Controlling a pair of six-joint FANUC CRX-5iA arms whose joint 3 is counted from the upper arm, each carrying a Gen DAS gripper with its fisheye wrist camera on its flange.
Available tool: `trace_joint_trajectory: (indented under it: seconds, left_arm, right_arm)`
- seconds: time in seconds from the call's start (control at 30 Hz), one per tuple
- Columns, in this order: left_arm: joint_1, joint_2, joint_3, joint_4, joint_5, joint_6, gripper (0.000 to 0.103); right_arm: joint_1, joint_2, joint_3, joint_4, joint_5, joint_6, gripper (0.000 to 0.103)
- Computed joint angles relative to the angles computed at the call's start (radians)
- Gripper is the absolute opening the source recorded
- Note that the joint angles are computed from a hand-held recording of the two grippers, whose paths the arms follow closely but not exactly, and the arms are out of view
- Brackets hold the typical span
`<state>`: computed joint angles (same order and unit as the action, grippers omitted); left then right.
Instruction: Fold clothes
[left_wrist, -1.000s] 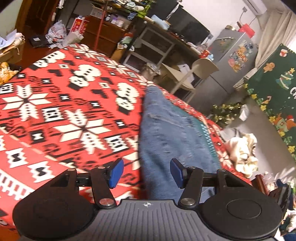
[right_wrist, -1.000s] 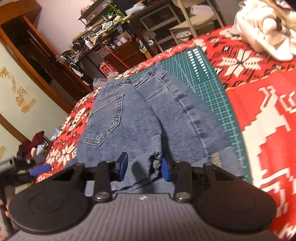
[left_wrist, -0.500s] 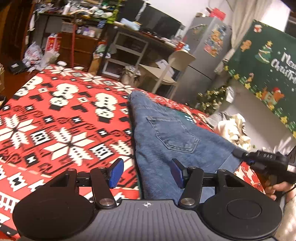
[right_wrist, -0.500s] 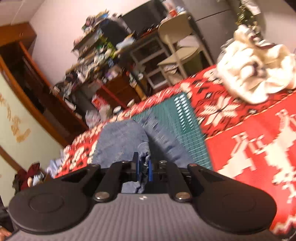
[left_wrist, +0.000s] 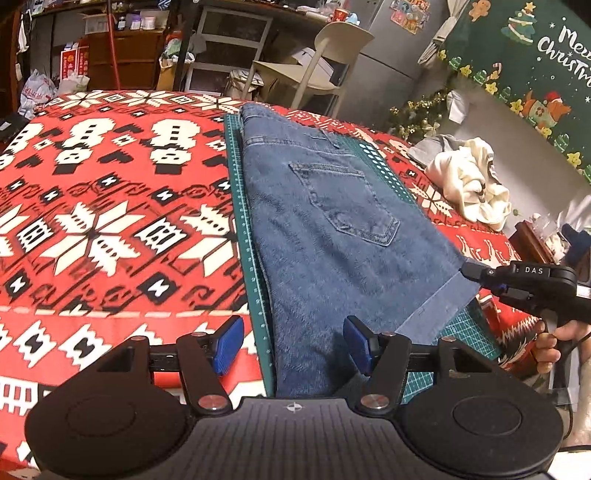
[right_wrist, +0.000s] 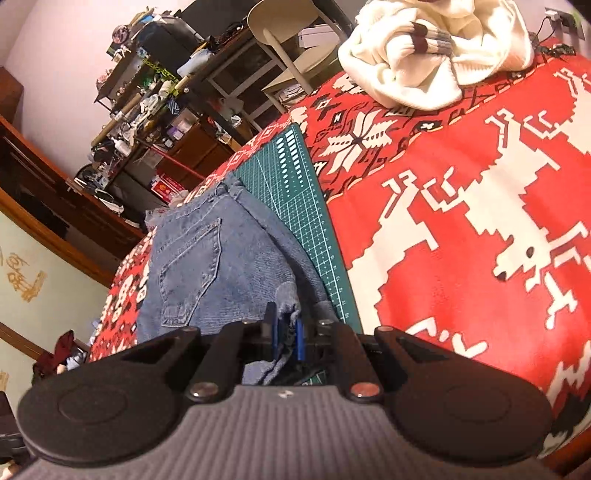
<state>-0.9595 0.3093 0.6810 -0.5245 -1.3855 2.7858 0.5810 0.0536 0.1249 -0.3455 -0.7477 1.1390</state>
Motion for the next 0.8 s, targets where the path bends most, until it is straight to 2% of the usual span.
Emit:
trace_joint_trajectory:
  seconds: [0.1,0.2,0.23,0.3,0.33,0.37,0.43,0.47,0.57,0.67,0.8]
  left_arm:
    - [-0.001,-0.012,-0.016,0.007,-0.001,0.017,0.059]
    - [0.008,-0.028,-0.049,0.031,0.027,0.042,0.059]
    - [0.009,-0.032,-0.055,0.037,0.033,0.049,0.059]
    - [0.012,-0.047,-0.077,0.048,0.059,0.063,0.059]
    - [0.014,-0.058,-0.094,0.055,0.079,0.075,0.059]
    - [0.015,-0.069,-0.111,0.061,0.099,0.086,0.059]
    - [0.024,-0.093,-0.151,0.083,0.143,0.115,0.059]
    - [0.028,-0.101,-0.165,0.096,0.155,0.128,0.059]
    - [0.040,-0.116,-0.195,0.134,0.177,0.145,0.059]
    - [0.049,-0.133,-0.231,0.157,0.221,0.167,0.059]
    - [0.066,-0.154,-0.281,0.180,0.291,0.209,0.058]
  right_arm:
    - [0.014,-0.005,-0.003,0.029,-0.004,0.002,0.009]
    - [-0.012,0.003,0.008,-0.020,-0.026,-0.009,0.010]
    - [-0.016,-0.007,-0.002,-0.020,-0.025,-0.031,0.018]
    - [-0.024,-0.025,-0.018,-0.010,-0.025,-0.062,0.022]
    - [-0.029,-0.030,-0.020,0.000,-0.033,-0.076,0.034]
    - [-0.035,-0.035,-0.023,0.009,-0.038,-0.089,0.038]
    - [-0.046,-0.043,-0.031,0.017,-0.020,-0.083,0.039]
    - [-0.055,-0.042,-0.027,0.008,-0.015,-0.059,0.039]
    - [-0.105,0.001,0.054,-0.110,-0.081,0.130,0.039]
    - [-0.122,0.073,0.162,-0.154,-0.187,0.276,0.039]
    - [-0.114,0.157,0.276,-0.152,-0.308,0.334,0.039]
